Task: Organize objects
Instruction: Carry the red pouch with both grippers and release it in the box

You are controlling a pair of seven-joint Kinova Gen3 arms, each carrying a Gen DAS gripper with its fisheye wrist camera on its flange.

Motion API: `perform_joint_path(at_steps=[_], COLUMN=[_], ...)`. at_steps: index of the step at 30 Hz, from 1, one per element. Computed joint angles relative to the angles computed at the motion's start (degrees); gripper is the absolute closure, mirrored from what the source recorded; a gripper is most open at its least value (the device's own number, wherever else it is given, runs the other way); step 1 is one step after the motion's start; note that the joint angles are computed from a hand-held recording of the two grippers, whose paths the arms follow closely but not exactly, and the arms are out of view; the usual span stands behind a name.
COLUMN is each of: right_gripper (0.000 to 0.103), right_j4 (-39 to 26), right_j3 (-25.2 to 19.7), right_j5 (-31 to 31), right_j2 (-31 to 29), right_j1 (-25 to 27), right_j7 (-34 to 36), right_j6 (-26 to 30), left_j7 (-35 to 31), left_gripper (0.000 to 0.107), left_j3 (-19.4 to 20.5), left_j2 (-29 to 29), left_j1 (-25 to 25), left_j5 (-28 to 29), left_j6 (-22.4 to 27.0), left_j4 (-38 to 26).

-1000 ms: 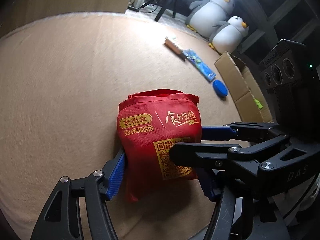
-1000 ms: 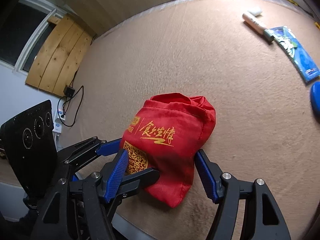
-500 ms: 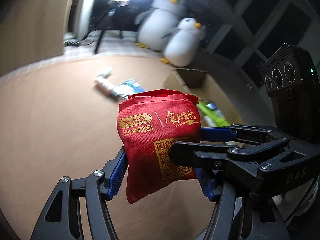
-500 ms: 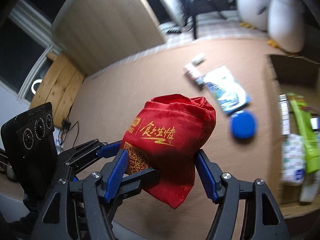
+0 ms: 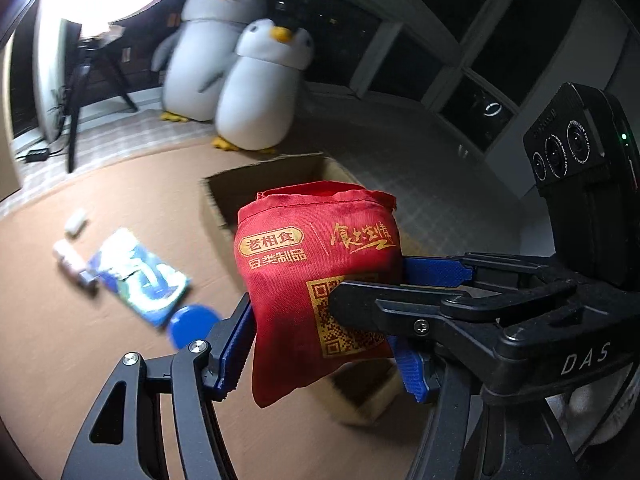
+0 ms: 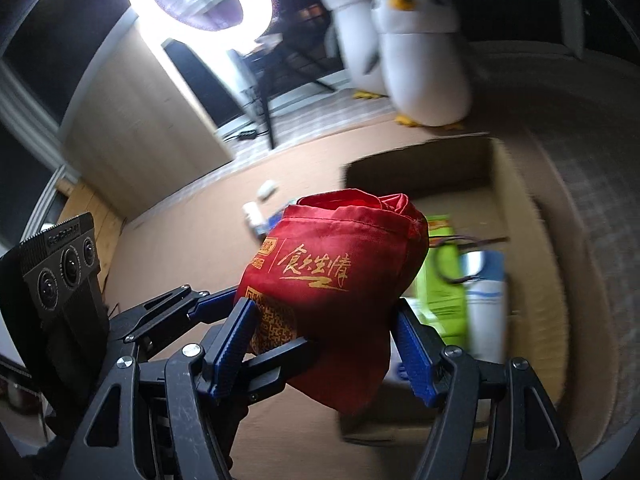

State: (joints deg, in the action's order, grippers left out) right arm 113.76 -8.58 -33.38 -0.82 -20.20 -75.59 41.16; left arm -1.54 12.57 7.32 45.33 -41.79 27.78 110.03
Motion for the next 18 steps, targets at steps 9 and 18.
perform_joint_path(at_steps=[9,18], right_gripper=[0.038,0.038], right_j4=[0.5,0.4], right_j3=[1.5,0.5], right_j5=[0.2,5.4], right_j2=[1.4,1.0], right_j1=[2.8,2.4], right_j7=[1.3,-4.5], right_j6=[0.0,-1.6], left_j7=[-7.1,-12.2], left_gripper=[0.041,0.037], left_j3=[-2.4,-3.9], left_j2=[5.2,5.5], left_j1=[1.3,2.5], left_j5=[4.3,7.4], left_j6=[-0.6,0.9], left_j4=[-5.0,-5.6])
